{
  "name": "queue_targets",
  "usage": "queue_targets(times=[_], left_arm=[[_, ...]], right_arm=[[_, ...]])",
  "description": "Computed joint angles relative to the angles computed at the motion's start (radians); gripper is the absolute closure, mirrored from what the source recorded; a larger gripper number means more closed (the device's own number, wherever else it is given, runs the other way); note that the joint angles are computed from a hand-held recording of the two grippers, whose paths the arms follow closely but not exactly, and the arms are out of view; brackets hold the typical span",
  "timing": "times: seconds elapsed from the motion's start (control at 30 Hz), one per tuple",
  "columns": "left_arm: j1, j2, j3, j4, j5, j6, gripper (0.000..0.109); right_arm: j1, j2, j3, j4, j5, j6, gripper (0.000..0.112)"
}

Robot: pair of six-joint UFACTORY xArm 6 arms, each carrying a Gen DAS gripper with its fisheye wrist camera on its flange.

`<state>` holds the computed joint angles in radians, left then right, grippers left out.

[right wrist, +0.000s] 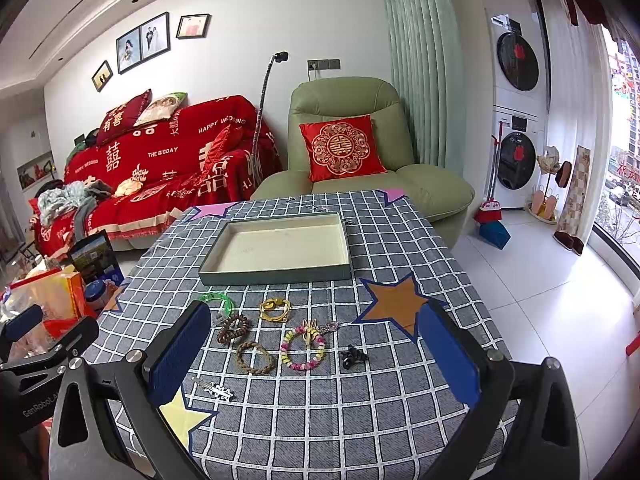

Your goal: Organize jewelry

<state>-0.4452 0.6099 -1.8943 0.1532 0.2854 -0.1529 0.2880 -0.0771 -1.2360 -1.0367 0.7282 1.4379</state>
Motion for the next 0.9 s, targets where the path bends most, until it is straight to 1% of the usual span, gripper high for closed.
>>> queue_targets(times=[0.9], left_arm=[[0.001, -0.002, 0.007, -0.02, -0.006, 0.018, 0.006]], right_arm=[[0.001, 0.003, -0.004, 0.001, 0.003, -0.002, 0.009]])
